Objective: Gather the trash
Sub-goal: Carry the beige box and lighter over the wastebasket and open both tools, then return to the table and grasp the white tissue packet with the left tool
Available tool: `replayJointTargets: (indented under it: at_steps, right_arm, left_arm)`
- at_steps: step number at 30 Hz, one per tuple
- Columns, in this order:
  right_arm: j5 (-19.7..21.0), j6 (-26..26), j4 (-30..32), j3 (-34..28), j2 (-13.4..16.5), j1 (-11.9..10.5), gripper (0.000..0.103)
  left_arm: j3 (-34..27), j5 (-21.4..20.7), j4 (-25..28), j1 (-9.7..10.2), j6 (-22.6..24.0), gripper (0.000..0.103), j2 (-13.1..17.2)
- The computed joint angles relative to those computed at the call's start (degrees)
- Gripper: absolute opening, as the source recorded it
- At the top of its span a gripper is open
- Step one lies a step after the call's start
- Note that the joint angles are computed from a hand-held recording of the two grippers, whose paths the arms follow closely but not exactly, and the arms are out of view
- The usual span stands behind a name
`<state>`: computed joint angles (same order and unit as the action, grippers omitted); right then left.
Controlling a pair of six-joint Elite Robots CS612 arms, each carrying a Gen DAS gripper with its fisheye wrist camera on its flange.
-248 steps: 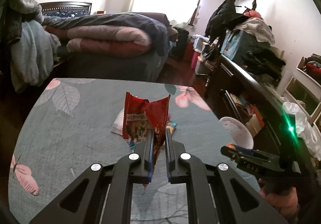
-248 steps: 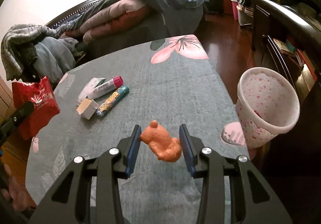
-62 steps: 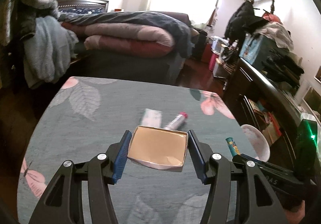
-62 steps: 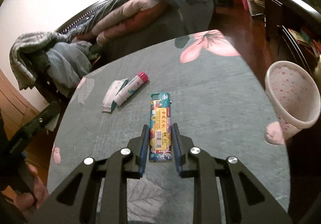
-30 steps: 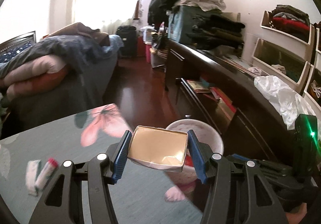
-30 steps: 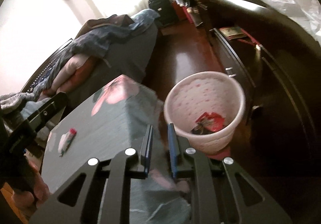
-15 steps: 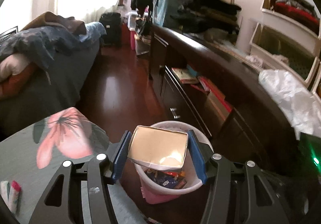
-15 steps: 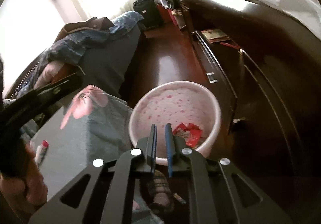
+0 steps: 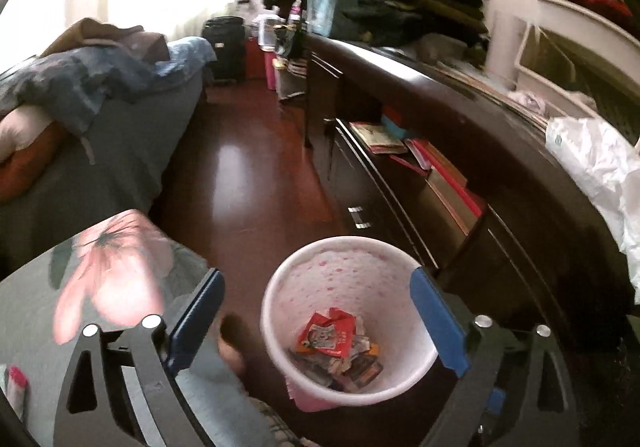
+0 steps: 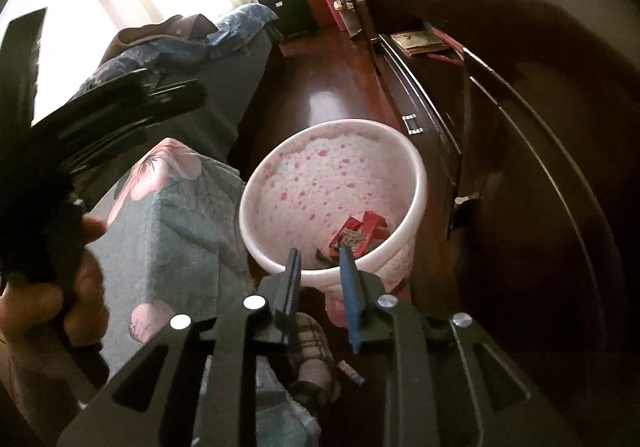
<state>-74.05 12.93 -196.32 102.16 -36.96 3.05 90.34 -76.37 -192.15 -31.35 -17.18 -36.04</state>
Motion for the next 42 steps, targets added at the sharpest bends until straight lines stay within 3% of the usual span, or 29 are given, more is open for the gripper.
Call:
replayJointTargets:
  at_steps: [11, 20, 27, 31, 36, 42]
  right_arm:
    - [2.5, -3.8, -0.8, 1.2, -2.1, 2.7, 0.06]
    - [5.7, -9.9, 1.7, 1.2, -3.5, 7.0, 0.066]
    - [6.8, -12.8, 3.1, 0.7, -4.0, 9.7, 0.068]
    - [6.9, -13.8, 3.6, 0.4, -4.2, 10.8, 0.069]
    - [6.3, -14.5, 4.0, 0.0, -4.1, 11.8, 0.069]
    - [5.8, -14.7, 5.0, -1.0, -3.8, 12.7, 0.069]
  left_arm:
    - [14.2, 11.0, -5.9, 0.73, -6.9, 0.099, -6.7]
    - [23.3, 16.9, -6.7, 2.95, -15.8, 0.099, -10.7]
    - [26.0, 22.4, -2.1, 5.86, -23.6, 0.099, -12.3]
    - [25.0, 19.8, 2.7, 9.23, -26.3, 0.099, -12.1]
    - [22.2, 11.1, 7.0, 13.09, -26.2, 0.093, -10.7]
    - [20.7, 10.1, 10.5, 13.73, -23.8, 0.091, -10.0]
